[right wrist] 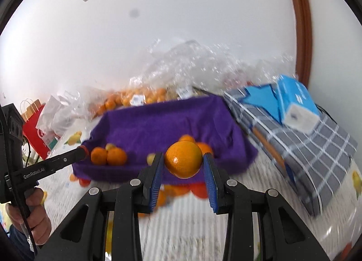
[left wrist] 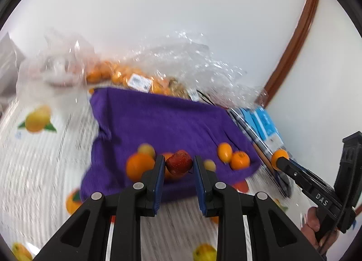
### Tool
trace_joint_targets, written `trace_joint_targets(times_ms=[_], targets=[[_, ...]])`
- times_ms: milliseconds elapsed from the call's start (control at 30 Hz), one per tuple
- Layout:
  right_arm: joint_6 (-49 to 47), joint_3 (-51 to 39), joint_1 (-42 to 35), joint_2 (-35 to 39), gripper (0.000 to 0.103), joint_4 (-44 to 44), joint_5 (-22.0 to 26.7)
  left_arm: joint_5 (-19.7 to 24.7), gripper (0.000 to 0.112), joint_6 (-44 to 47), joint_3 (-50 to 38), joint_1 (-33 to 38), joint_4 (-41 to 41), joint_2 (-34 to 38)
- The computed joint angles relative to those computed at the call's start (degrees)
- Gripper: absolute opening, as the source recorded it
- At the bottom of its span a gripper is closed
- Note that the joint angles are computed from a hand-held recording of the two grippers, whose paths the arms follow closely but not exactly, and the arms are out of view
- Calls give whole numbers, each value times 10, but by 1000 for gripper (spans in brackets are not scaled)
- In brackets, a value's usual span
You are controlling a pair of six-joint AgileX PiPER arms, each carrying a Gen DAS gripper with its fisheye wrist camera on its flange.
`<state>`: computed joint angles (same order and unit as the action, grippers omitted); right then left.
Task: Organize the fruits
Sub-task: 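Lower both held fruits into the purple towel and open both tools, then withdraw both tools and grasp another loose orange with both tools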
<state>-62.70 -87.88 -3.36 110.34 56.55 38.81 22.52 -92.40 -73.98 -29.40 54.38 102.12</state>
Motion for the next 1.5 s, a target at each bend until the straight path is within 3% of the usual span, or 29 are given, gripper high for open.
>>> trace_joint_targets(times_ms=[167, 333, 467, 700, 1067, 1133, 1233, 1367, 1500], targets=[[60, -86, 30, 54, 35, -46, 6, 3, 24, -7, -52, 19, 6, 37], [101, -158, 51, 110, 35, -71, 17, -27, 24, -63, -65, 33, 47, 67], [99, -176, 53, 138, 35, -56, 27, -31, 24, -74, -59, 38, 57, 78], [134, -201, 62, 166, 35, -104, 34, -36, 24, -76, -58, 46, 46, 87], [168, -196, 85, 178, 36, -174, 13, -4, 24, -33, -87, 29, 23, 112], [161, -185, 83, 168, 38, -170, 11, -8, 31, -26, -87, 29, 19, 111], [126, -149, 69, 141, 53, -131, 14, 9, 46, -43, -85, 21, 48, 107], [72, -65, 51, 88, 55, -84, -2, 3, 46, -95, -66, 18, 98, 91], [41, -16, 33, 60, 54, -58, 33, 3, 46, -138, -52, 16, 134, 79]])
